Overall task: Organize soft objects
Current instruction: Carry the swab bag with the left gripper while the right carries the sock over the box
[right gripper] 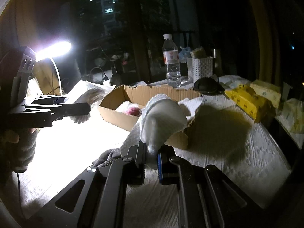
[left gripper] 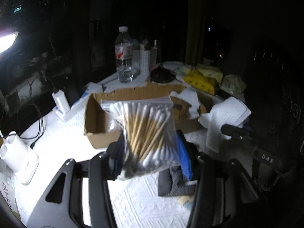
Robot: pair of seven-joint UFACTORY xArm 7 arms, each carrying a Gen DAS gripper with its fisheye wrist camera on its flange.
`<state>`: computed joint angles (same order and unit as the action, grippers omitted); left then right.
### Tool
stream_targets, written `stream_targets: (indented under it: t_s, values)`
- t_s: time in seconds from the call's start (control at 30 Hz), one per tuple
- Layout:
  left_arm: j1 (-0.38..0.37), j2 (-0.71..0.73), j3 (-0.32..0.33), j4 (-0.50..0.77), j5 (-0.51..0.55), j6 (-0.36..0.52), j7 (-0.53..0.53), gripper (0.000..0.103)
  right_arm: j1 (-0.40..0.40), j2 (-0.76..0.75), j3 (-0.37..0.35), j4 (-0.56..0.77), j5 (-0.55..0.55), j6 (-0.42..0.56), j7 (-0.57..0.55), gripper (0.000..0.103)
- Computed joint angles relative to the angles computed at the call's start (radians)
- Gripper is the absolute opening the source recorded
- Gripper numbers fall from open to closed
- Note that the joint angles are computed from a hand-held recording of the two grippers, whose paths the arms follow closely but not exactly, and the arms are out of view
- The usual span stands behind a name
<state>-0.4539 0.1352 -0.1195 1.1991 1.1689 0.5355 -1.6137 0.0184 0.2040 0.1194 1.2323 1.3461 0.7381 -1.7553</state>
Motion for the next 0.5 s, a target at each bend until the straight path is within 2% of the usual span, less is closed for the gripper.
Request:
stream_targets:
  t_s: [0.27,0.5]
  values:
    - [0.005,0.062,0.036,0.065,0.024,-0.046,-0.025,0.05,0.007,0.031,0.014,0.064,0.006,-0.022,0.01,0.01]
    - [-0.014,0.12,0.068,0.145,0.063,-0.007,-0.033,0.05,0.008,0.084,0.037,0.159,0.004,-0.047,0.048,0.01]
